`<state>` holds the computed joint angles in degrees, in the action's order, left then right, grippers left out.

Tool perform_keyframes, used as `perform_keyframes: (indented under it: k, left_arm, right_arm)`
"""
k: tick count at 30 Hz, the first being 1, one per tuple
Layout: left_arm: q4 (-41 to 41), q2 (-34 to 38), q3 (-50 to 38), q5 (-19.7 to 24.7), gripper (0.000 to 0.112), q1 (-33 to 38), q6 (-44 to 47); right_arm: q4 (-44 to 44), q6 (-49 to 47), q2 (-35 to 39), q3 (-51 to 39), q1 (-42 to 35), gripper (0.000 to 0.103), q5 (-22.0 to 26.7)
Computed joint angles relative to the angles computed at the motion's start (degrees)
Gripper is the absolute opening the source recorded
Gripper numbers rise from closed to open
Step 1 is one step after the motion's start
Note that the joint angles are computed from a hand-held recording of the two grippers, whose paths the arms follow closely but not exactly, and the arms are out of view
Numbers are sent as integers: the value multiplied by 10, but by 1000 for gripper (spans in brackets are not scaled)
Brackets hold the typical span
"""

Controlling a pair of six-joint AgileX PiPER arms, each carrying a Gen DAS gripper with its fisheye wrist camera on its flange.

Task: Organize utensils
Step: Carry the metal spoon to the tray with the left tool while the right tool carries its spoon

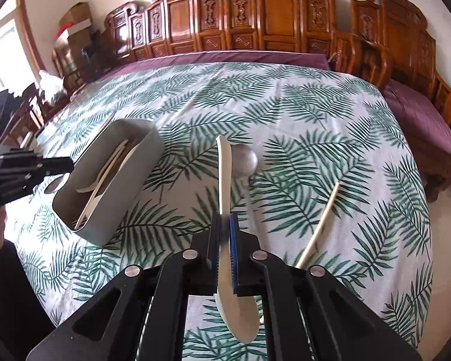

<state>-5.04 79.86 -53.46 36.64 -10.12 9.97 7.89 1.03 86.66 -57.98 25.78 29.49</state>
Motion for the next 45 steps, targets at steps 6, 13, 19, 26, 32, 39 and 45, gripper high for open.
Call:
perform_keyframes:
  k: [6, 13, 19, 26, 32, 39, 45]
  left_arm:
    - [-29, 6, 16, -16, 2, 41, 40]
    - [-68, 17, 25, -33, 0, 66, 76]
    - [-110, 13, 29, -35, 0, 86, 118]
    - [-124, -23, 49, -36, 0, 133, 150]
    - [-132, -63, 62, -23, 0, 179, 197]
    - [-160, -96, 72, -8, 0, 217, 244]
    - [-200, -113, 73, 13, 0, 253, 293]
  right_arm:
    - [-29, 41, 15, -42, 46, 7, 20]
    - [-53, 86, 50, -107, 104, 7, 39]
    - [-61, 114, 83, -149, 136, 7, 47]
    - [-67, 151, 131, -199, 170, 7, 42]
    - [-60, 178, 177, -254, 192, 7, 40]
    - [-43, 192, 231, -324, 202, 7, 59]
    - [-41, 214, 271, -376, 206, 7, 78]
